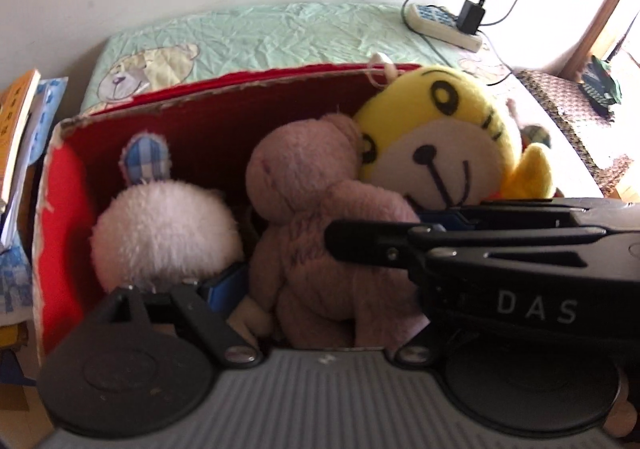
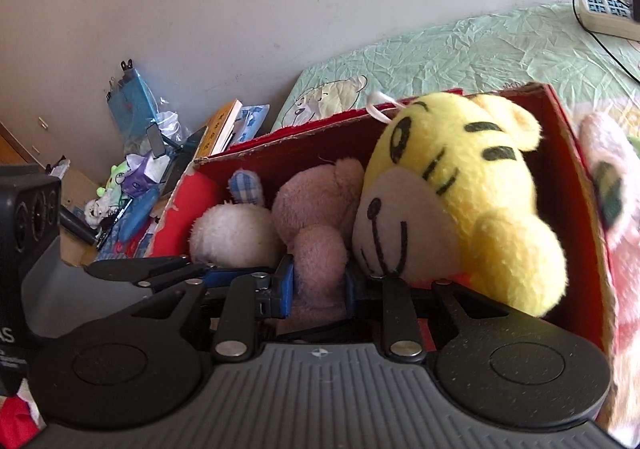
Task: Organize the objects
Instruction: 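Lower the mauve teddy into the red box and open the right gripper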
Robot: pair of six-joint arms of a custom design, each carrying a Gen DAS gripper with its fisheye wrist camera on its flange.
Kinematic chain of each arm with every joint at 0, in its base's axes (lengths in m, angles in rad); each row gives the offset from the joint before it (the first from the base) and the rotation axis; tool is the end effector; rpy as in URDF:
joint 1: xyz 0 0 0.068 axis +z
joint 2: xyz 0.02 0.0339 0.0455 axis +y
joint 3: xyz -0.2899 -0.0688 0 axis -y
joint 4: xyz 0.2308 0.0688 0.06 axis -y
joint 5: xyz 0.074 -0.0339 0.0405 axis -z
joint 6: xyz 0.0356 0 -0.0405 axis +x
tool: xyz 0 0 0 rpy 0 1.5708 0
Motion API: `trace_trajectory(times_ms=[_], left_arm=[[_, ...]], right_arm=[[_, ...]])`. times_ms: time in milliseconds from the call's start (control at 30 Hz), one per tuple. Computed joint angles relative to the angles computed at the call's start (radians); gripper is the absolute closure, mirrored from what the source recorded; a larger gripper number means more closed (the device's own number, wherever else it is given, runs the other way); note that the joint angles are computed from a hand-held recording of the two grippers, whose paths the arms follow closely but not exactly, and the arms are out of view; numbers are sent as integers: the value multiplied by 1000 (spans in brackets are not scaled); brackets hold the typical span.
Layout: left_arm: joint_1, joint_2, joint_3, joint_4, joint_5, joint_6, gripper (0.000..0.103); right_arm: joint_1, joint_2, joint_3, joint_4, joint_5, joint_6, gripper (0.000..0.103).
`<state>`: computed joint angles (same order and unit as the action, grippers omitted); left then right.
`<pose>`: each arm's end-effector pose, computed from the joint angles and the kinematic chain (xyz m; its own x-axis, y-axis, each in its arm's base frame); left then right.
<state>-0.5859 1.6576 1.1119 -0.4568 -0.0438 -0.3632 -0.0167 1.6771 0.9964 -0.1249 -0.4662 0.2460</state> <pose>0.2779 -0.1826 0.2415 -0.8457 0.1353 -0.5162 0.2485 0.9559 -0.1567 0.3414 0.0103 0.2268 -0.7716 0.2305 -0.5929 -0.1119 0.8684 0.4831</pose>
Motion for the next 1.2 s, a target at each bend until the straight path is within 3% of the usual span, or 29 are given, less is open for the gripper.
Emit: trace_trajectory(times_ms=[500, 1200], left_arm=[[-22, 55, 60, -63, -48, 1, 7], [-63, 103, 100, -125, -183, -3, 9]], right_arm=[[-40, 3, 6, -38, -80, -19, 78], [-71, -13, -59, 13, -96, -20, 85]])
